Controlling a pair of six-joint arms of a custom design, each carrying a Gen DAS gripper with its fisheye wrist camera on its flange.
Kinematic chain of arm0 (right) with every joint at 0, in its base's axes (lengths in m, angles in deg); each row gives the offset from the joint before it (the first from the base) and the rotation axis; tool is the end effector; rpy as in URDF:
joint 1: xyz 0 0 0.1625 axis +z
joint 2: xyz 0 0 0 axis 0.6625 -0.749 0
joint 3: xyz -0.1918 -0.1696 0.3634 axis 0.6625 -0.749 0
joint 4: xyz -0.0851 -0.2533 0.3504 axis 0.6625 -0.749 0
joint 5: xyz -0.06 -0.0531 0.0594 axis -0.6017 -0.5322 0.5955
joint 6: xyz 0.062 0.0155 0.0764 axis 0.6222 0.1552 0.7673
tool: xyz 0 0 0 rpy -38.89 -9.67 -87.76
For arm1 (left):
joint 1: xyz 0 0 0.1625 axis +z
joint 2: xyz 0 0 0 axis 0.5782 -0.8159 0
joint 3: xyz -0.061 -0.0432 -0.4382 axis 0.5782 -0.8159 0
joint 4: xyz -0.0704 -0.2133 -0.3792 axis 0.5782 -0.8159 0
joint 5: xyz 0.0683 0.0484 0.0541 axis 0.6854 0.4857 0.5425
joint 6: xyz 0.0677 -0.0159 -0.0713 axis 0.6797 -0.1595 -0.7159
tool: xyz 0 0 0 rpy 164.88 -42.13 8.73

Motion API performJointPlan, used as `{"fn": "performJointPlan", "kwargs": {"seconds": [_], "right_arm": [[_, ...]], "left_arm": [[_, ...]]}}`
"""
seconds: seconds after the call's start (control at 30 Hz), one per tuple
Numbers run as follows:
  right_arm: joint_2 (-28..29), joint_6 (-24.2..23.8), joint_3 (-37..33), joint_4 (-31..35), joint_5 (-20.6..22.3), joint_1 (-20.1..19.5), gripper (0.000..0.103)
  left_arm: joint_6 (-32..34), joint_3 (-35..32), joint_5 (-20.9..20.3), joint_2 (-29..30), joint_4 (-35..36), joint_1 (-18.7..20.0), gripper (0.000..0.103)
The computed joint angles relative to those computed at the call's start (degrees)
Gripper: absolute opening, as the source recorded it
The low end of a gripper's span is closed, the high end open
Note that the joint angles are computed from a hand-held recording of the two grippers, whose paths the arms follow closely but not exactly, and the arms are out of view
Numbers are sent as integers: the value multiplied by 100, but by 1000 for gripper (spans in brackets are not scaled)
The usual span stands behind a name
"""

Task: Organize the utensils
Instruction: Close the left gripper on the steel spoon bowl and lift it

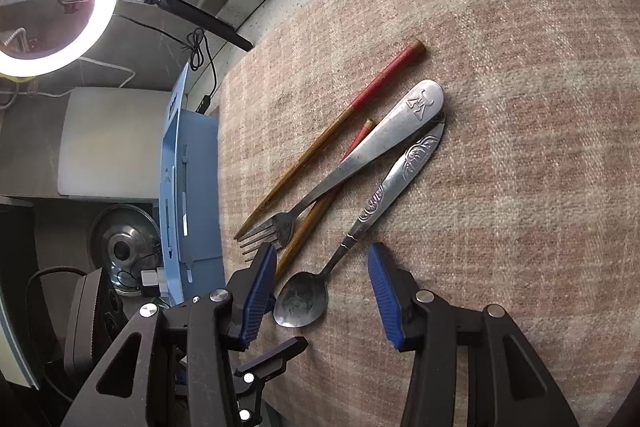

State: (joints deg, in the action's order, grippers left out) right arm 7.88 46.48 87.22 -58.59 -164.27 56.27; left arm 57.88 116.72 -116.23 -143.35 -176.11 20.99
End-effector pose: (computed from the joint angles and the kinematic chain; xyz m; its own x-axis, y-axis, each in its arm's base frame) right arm 0.2284 -0.7072 0.1261 -0.9992 0.0309 0.0255 0.0308 0.9995 -0.0049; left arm -0.1868 -0.6164 0.2002 -0.7308 0.4092 -0.5463 0.4348 0.8961 0.0895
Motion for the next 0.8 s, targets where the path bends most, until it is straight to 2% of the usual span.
{"fn": "performJointPlan", "kwargs": {"seconds": [0.2,0.37,0.43,0.57,0.67,0.8], "right_arm": [[116,106,-126,74,-269,118,41],[127,305,-98,-20,-335,99,32],[112,345,-74,-27,-415,94,25],[140,486,-143,87,-549,122,23],[215,484,-267,233,-843,219,20],[286,605,-395,386,-1025,264,15]], "left_arm": [[415,-38,-259,157,-528,42,41],[498,331,-513,-59,-1263,150,38],[708,456,-450,-119,-1410,115,38],[842,633,-449,-87,-1720,8,38],[906,753,-262,-77,-1909,-80,30],[919,862,-347,-135,-2100,-78,30]]}}
